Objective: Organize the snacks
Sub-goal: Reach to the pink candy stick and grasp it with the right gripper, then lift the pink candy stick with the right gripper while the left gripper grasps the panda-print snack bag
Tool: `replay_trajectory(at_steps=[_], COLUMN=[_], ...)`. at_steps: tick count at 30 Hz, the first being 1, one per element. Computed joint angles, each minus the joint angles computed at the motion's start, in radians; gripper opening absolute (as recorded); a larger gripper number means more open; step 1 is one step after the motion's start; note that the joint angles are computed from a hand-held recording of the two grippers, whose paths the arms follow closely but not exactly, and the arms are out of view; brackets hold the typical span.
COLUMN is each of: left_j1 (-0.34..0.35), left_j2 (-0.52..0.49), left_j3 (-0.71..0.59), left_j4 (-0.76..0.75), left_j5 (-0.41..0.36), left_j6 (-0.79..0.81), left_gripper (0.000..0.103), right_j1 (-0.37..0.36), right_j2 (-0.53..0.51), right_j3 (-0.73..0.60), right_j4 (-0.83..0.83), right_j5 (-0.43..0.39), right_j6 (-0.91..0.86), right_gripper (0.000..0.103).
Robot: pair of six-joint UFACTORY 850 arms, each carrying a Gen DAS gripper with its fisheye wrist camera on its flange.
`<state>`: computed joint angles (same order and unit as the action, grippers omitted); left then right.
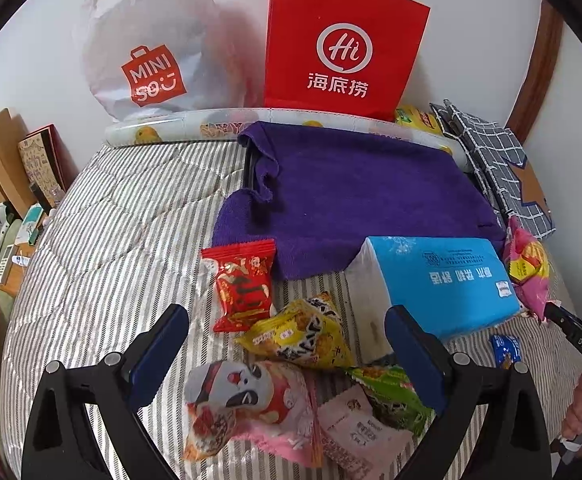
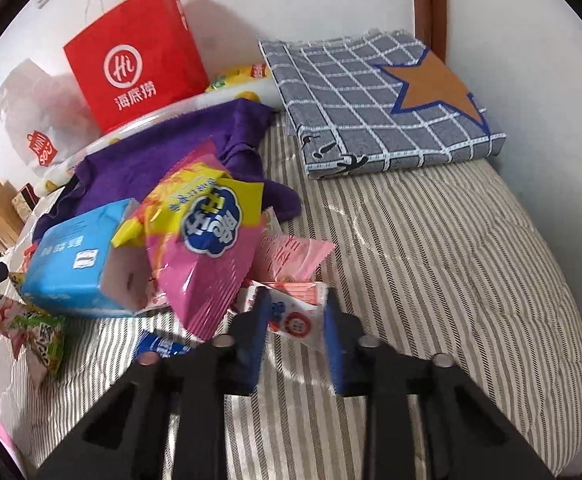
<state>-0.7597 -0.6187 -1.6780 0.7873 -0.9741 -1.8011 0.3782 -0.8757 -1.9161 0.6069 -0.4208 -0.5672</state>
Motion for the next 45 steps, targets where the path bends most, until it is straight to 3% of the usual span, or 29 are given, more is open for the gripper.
replay_trajectory(at_steps=[10,18,22,24,26,34,35,37,39,45], left_j1=[-0.049,-0.083,-0.086,-0.085,-0.083,-0.055,-0.051,-0.043,-0.036,-0.021], left_j2=[0.046,0.060,0.059,0.060,0.061,0.087,0.088,0.095,0.100,0.108], left_j3=[0.048,0.065,0.064,0.066,0.068,0.125,0.131,0.146,0.157,0.184], left_j4=[0.030,0.056,0.056,0.054,0.049,0.011,0.004,-0.001,-0.008,-0.029], left_j5=[-0.019,-0.018,-0.017,-0.021,-0.027,-0.031,-0.030,-0.022,-0.016,0.042], left_j6=[-0.053,-0.081,-0.082,-0.080,-0.078,-0.089,-0.088,-0.088,-0.087,-0.073], left_gripper=[0.099,0.099,0.099,0.099,0.099,0.099,0.099,0.098,0.098,0.098], right_j1=[-0.014,-0.030,-0.031,-0.027,-0.023,0.017,0.023,0.031,0.033,0.039], right_j2=[0.178,0.306,0.322,0.325,0.319,0.179,0.158,0.141,0.151,0.158], right_j3=[0.267,0.469,0.495,0.498,0.487,0.312,0.291,0.281,0.307,0.324], right_j4=[0.291,0.326,0.219,0.232,0.279,0.048,-0.004,-0.047,0.014,0.022], right_j5=[0.016,0.075,0.094,0.121,0.137,0.095,0.083,0.093,0.139,0.167], right_j6=[-0.299,-0.363,-0.282,-0.299,-0.346,-0.130,-0.083,-0.047,-0.110,-0.109], right_gripper=[0.008,0.009,0.021,0.043,0.048,0.048,0.046,0.029,0.024,0.023])
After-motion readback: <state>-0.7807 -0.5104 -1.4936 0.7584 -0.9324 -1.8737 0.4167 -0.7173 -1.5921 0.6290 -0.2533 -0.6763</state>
